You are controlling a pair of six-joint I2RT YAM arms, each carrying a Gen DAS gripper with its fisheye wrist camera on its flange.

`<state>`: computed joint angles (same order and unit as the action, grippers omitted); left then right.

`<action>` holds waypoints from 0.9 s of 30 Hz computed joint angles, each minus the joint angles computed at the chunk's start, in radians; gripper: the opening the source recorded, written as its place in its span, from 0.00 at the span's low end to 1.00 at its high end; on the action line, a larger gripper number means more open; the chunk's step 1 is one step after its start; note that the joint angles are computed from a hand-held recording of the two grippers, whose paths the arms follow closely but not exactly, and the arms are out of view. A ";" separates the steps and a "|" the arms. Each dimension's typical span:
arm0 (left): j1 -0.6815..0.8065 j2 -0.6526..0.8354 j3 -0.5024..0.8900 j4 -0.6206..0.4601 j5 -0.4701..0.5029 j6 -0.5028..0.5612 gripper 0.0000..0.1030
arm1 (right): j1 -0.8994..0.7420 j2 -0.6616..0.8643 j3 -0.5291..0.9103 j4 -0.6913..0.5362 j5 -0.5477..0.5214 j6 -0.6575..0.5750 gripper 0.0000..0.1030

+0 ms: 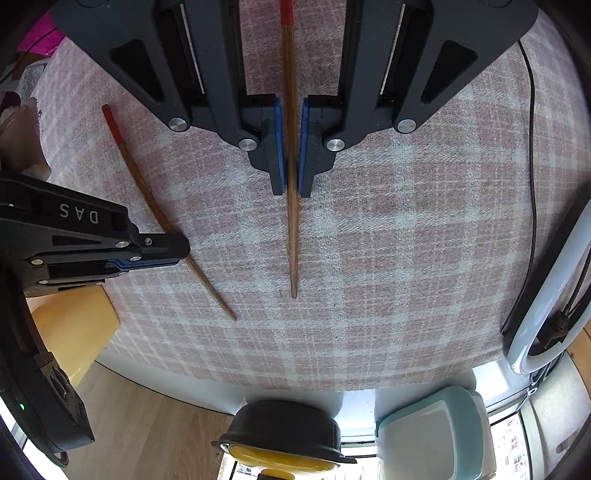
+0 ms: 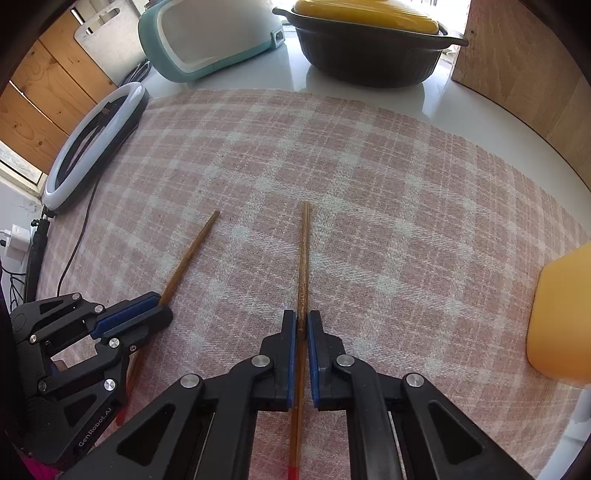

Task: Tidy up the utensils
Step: 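Close the left tool on one chopstick while the right tool closes on the other, then lift both chopsticks and carry them over the yellow container with both tools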

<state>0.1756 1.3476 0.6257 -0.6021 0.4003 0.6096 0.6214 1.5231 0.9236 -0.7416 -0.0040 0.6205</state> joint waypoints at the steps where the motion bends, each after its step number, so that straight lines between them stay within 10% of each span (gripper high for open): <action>1: 0.001 0.008 0.006 0.000 0.006 -0.007 0.05 | -0.003 -0.008 -0.008 0.005 -0.005 0.004 0.03; 27: 0.124 -0.356 0.115 -0.337 0.362 -0.177 0.04 | 0.118 -0.763 -0.155 -0.232 0.185 0.123 0.03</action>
